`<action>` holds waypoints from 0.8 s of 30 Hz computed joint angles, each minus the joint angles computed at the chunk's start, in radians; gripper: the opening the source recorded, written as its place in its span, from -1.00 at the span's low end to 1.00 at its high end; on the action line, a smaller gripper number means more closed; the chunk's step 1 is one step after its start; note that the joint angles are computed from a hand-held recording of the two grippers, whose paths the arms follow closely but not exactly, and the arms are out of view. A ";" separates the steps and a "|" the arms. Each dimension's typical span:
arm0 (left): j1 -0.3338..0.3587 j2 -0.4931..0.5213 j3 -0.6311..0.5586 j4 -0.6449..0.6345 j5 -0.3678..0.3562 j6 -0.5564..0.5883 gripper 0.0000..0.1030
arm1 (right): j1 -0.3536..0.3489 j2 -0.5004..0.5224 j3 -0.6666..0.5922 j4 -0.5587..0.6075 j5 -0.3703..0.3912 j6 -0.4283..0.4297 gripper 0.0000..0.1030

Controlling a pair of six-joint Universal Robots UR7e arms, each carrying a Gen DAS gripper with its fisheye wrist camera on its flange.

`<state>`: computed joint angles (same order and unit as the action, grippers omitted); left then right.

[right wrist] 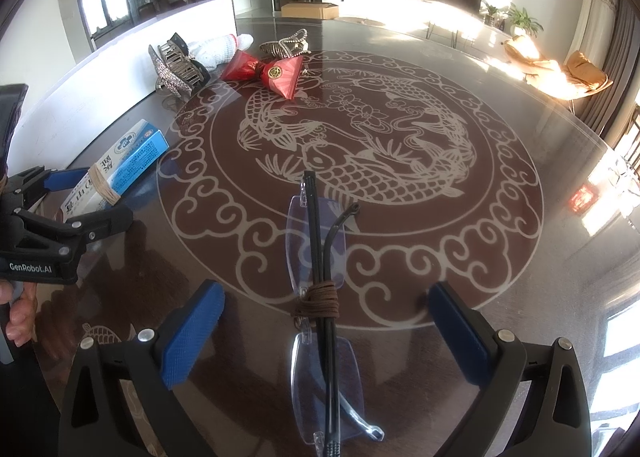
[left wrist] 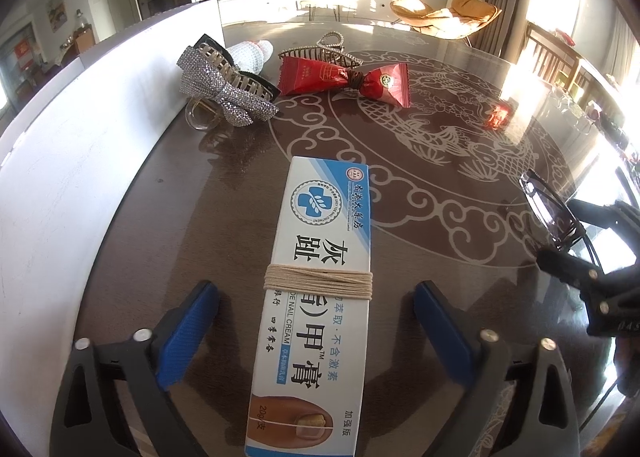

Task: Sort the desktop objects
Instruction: 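Carry the ointment box and glasses over the white box with both grippers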

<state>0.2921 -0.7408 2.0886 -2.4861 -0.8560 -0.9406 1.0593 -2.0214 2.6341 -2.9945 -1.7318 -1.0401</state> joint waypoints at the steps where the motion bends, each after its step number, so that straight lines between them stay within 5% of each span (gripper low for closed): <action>1: -0.007 -0.006 0.005 -0.008 0.004 0.011 -0.03 | 0.005 0.000 -0.004 0.000 -0.005 0.012 0.61; 5: -0.002 -0.025 0.016 -0.012 -0.008 0.008 -0.16 | 0.086 0.014 -0.024 0.031 -0.117 0.016 -0.47; 13: -0.017 -0.105 0.077 -0.138 0.020 -0.022 -0.16 | 0.102 -0.152 -0.065 0.307 -0.049 0.082 -0.47; 14: -0.023 -0.114 0.083 -0.142 0.034 -0.028 -0.16 | 0.120 -0.157 -0.076 0.328 -0.044 0.097 -0.47; 16: -0.033 -0.133 0.094 -0.142 0.062 -0.043 -0.16 | 0.170 -0.152 -0.101 0.359 -0.047 0.125 -0.78; 24: -0.075 -0.226 0.143 -0.126 0.173 -0.113 -0.16 | 0.402 -0.067 -0.178 0.380 -0.062 0.245 -0.87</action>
<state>0.2166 -0.9664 2.2312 -2.6120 -0.6833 -1.0532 1.4608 -2.0881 2.4566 -2.6149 -1.7939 -0.7955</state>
